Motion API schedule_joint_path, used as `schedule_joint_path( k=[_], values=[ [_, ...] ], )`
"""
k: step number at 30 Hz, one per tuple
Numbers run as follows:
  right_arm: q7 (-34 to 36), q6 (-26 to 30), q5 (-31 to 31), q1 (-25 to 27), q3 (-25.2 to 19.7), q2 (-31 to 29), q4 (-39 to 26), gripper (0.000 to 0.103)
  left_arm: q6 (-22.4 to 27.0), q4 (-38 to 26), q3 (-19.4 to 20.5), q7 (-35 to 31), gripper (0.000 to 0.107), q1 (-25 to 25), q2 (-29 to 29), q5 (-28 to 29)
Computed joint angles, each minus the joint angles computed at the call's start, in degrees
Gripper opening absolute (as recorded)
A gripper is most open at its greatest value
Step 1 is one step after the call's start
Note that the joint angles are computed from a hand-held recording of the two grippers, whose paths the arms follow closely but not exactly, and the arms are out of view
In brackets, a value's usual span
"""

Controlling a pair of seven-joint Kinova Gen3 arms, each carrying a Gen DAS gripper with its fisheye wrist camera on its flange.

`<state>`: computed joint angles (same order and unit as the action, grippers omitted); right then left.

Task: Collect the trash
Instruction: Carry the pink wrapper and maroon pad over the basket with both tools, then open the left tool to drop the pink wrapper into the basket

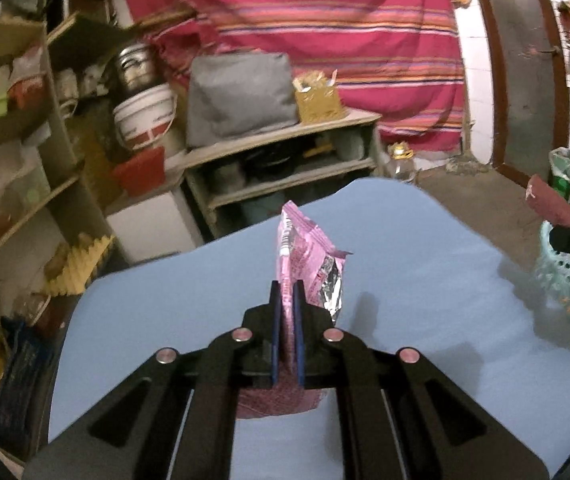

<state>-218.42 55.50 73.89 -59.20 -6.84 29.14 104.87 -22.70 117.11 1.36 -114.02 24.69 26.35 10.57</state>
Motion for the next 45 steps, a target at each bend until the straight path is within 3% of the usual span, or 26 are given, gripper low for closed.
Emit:
schedule_joint_path(
  k=[12,20,24,31,34,42,44,45],
  values=[
    [-11.83,12.38,-7.37,-2.46,-6.09,-9.68,15.30,0.063,0.60,-2.45,-0.43,-4.93,0.006,14.88,-1.66,12.15],
    [-16.37,14.96,-12.38,-1.60,-10.25,-13.89,22.58,0.063,5.55,-9.15,0.35,-4.20,0.006,21.32,1.56,15.62],
    [-20.35,14.81,-14.44,-1.83,-11.70,-15.03,26.05,0.063,7.96,-12.78,-2.06,-3.96,0.006,25.95,3.47,16.71],
    [-25.37,12.91,-15.61,-1.38,-12.94,-16.07,30.41,0.063,12.83,-19.19,-0.12,1.32,0.006,27.18,7.07,12.22],
    [-26.81,13.08,-16.24,-1.75,-13.39,-16.38,31.27,0.063,14.59,-21.40,-1.66,3.37,0.006,28.99,8.37,11.28],
    [-28.94,9.89,-13.71,0.26,-12.91,-16.28,33.21,0.063,21.80,-26.86,1.22,8.59,0.010,26.89,10.77,5.04],
    [-30.07,9.02,-13.06,0.48,-12.86,-15.98,33.78,0.063,23.31,-27.45,1.11,9.58,0.014,26.91,11.03,3.28],
    [-30.42,8.70,-12.80,0.56,-12.84,-15.82,33.93,0.063,22.92,-27.17,0.63,10.38,0.022,27.29,11.03,2.69]
  ],
)
